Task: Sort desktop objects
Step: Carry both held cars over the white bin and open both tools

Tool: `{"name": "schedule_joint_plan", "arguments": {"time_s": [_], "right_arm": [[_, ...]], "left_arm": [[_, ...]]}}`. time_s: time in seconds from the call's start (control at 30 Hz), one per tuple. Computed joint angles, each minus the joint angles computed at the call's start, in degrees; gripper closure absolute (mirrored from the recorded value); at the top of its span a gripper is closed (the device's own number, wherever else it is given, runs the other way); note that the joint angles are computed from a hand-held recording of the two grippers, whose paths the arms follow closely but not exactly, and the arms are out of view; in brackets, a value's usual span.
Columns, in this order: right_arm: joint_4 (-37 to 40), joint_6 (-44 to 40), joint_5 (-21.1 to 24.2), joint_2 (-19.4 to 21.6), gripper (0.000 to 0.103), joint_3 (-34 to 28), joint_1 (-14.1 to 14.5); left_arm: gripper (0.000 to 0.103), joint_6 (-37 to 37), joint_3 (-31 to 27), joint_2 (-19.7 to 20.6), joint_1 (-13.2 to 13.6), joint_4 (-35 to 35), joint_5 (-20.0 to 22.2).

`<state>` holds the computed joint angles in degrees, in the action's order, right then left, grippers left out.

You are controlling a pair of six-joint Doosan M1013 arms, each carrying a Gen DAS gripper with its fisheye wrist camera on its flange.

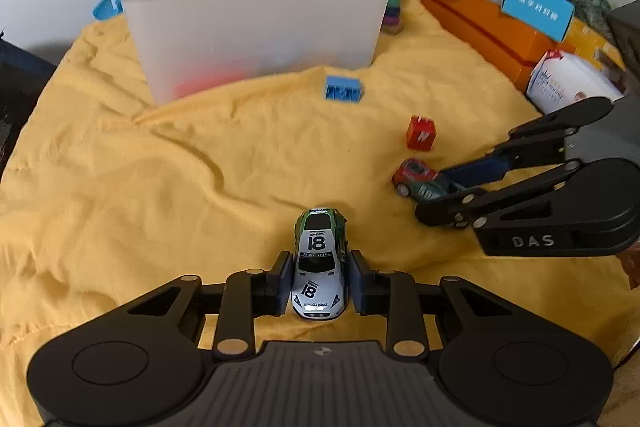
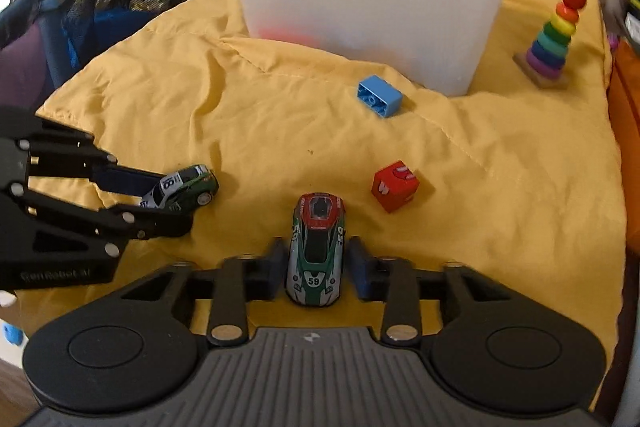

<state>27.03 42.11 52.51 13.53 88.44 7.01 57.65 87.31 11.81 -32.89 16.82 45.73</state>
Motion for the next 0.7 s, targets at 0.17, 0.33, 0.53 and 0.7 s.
{"name": "schedule_joint_plan", "arguments": {"time_s": [0.17,0.33,0.53,0.7], "right_arm": [[0.1,-0.3,0.3,0.0,0.070,-1.4,0.2],[2.7,-3.1,-2.8,-0.3,0.070,-3.9,0.4],[4.6,-9.5,-9.8,0.3,0.070,-7.4,1.4],[6.3,-7.8,-11.5,3.1,0.070,-13.2,1.7]], "left_arm": [[0.070,-1.7,-1.7,-0.8,0.4,3.2,-2.0],[0.070,-4.7,-5.0,-0.9,1.4,9.5,-5.1],[0.070,-8.0,-10.5,1.3,3.5,17.5,-6.1],[0.070,-6.7,-14.9,4.0,5.1,20.1,-5.8]]}}
